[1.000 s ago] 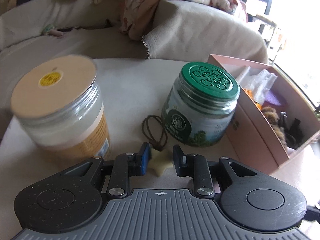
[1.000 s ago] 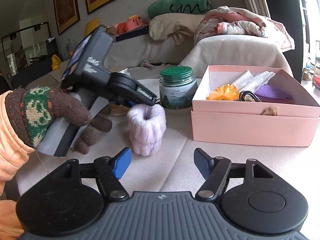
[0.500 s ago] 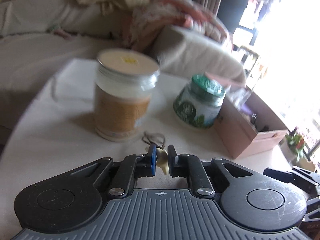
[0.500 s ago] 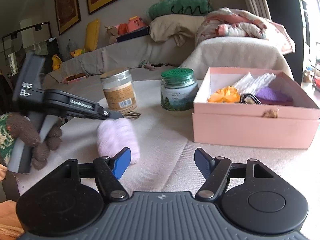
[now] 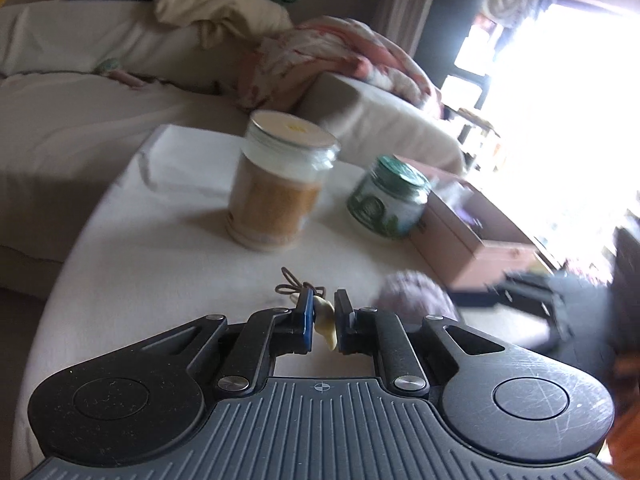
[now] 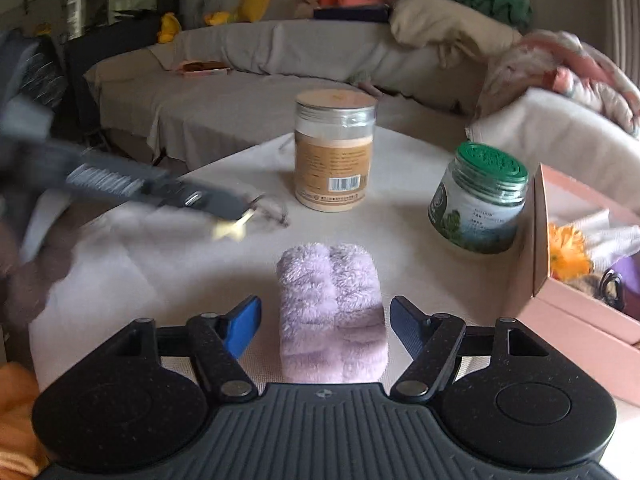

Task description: Organize soft objects

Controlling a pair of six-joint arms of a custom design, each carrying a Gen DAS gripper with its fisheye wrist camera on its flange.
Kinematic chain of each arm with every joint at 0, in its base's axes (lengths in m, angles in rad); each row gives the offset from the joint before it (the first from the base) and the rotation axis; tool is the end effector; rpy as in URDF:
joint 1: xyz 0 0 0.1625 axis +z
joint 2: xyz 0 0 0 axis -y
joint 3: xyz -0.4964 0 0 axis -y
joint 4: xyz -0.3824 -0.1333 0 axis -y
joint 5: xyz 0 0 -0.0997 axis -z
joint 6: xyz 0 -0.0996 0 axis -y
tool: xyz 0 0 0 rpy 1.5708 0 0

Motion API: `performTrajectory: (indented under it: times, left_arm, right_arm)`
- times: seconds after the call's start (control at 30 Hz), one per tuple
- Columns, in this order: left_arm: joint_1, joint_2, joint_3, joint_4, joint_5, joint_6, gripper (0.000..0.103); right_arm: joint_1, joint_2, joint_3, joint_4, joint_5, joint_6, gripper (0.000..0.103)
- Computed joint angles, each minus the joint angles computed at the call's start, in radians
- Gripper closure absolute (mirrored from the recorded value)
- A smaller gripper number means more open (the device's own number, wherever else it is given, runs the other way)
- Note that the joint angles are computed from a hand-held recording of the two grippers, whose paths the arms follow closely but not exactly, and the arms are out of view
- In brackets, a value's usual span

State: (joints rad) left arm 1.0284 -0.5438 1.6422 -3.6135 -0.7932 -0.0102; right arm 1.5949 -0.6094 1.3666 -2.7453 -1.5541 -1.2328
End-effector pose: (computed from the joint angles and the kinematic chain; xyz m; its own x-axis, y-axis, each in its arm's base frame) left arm -0.1949 -0.7170 0.1180 -0.9067 -0.1240 -0.4031 0.2934 0.5009 -0.8142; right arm 0.1546 -0.8130 0.1333 -0.3106 -0.8724 0.3773 -0.9502 0.2739 -0.1488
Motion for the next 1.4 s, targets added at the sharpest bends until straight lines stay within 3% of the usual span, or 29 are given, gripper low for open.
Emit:
performTrajectory:
  times: [0.07, 0.27, 0.47, 0.63, 0.73, 0.83, 0.9, 0.97, 1.0, 1.17, 1.23, 1.33, 1.4]
  left_arm:
    - [-0.008, -0.004, 0.024, 0.000, -0.017, 0.001, 0.089]
    - [-0.048, -0.002, 0.068, -0.026, -0.072, 0.055, 0.089]
    - [-0.084, 0.016, -0.004, -0.069, -0.226, 0.190, 0.089]
    - [-0.076, 0.073, -0.211, 0.080, -0.420, 0.250, 0.089]
    - [-0.070, 0.147, -0.400, 0.168, -0.453, 0.289, 0.089]
    - [-0.041, 0.235, -0.620, 0.249, -0.498, 0.227, 0.087]
    - [-0.030, 0.299, -0.771, 0.341, -0.421, 0.170, 0.086]
    - [-0.020, 0.379, -0.905, 0.326, -0.304, 0.189, 0.086]
    - [-0.011, 0.394, -0.925, 0.313, -0.283, 0.201, 0.086]
    - [0.034, 0.295, -0.733, 0.304, -0.340, 0.137, 0.086]
    - [0.030, 0.264, -0.659, 0.256, -0.276, 0.158, 0.086]
    - [0.013, 0.230, -0.580, 0.250, -0.118, 0.162, 0.086]
    - [0.011, 0.201, -0.517, 0.271, -0.065, 0.151, 0.086]
  right_arm:
    - [0.002, -0.008, -0.010, 0.041, -0.003, 0.038, 0.055]
    - [-0.020, -0.116, 0.076, 0.017, 0.063, 0.061, 0.058]
    - [-0.073, -0.244, 0.205, -0.192, 0.150, 0.069, 0.058]
    - [-0.125, -0.298, 0.268, -0.383, 0.208, 0.116, 0.058]
    - [-0.153, -0.308, 0.272, -0.443, 0.234, 0.152, 0.058]
    - [-0.169, -0.303, 0.256, -0.452, 0.235, 0.176, 0.057]
    - [-0.175, -0.293, 0.231, -0.432, 0.230, 0.195, 0.057]
    - [-0.177, -0.282, 0.210, -0.419, 0.215, 0.231, 0.057]
    - [-0.175, -0.277, 0.198, -0.411, 0.205, 0.250, 0.057]
    - [-0.133, -0.201, 0.055, -0.370, 0.164, 0.303, 0.057]
    - [-0.105, -0.142, -0.062, -0.306, 0.148, 0.341, 0.057]
    - [-0.061, -0.021, -0.291, -0.167, 0.092, 0.421, 0.057]
    - [-0.042, 0.073, -0.464, -0.037, 0.051, 0.481, 0.051]
